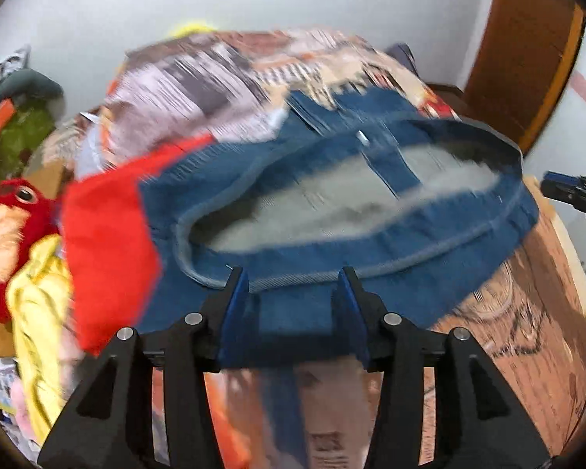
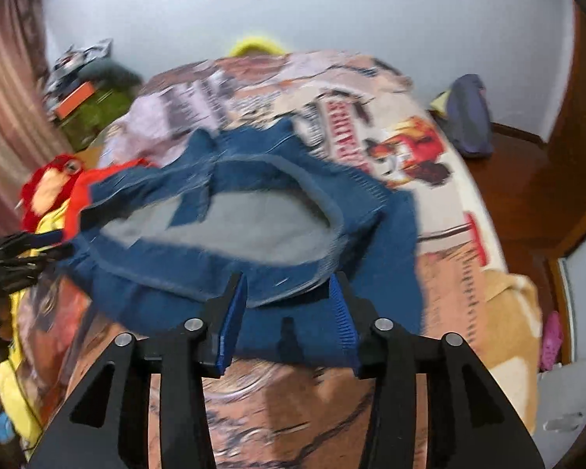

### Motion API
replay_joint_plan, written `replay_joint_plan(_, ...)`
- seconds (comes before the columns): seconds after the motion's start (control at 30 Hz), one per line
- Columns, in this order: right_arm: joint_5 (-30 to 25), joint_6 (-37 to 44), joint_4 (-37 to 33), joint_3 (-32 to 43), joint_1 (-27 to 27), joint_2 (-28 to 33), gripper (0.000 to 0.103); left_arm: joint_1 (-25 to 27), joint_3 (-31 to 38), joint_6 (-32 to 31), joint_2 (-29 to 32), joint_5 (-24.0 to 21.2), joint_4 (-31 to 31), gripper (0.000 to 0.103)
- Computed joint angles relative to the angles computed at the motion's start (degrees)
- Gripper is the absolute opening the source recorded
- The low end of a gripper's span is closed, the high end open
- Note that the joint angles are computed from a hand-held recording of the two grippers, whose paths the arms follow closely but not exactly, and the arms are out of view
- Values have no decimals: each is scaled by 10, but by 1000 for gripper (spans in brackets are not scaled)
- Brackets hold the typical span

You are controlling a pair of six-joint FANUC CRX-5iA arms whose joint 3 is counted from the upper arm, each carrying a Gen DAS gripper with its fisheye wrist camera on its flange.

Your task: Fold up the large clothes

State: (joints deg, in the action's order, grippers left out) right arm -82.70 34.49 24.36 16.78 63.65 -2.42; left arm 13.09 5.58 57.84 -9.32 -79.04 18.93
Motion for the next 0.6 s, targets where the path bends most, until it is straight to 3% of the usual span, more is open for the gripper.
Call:
replay_joint_plan(0.13, -1, 31, -53, 15, 3, 26, 41, -37, -12, 33, 13, -7, -28, 47)
replay_joint_plan(0.27, 8, 54, -99, 26, -9, 50, 41, -54, -12, 48, 31, 23, -38, 48)
replay_joint_plan(0.37, 18, 66, -97, 38, -24, 73, 41, -54, 12, 64, 63, 36, -34, 51)
replay_joint_plan(0.53, 3, 116, -102, 149, -83, 161, 40, -82, 145, 113, 169, 41, -99, 47)
replay_joint_plan(0.6, -24, 102, -61, 198, -92, 202, 40, -84, 238, 150, 235, -16, -100, 46)
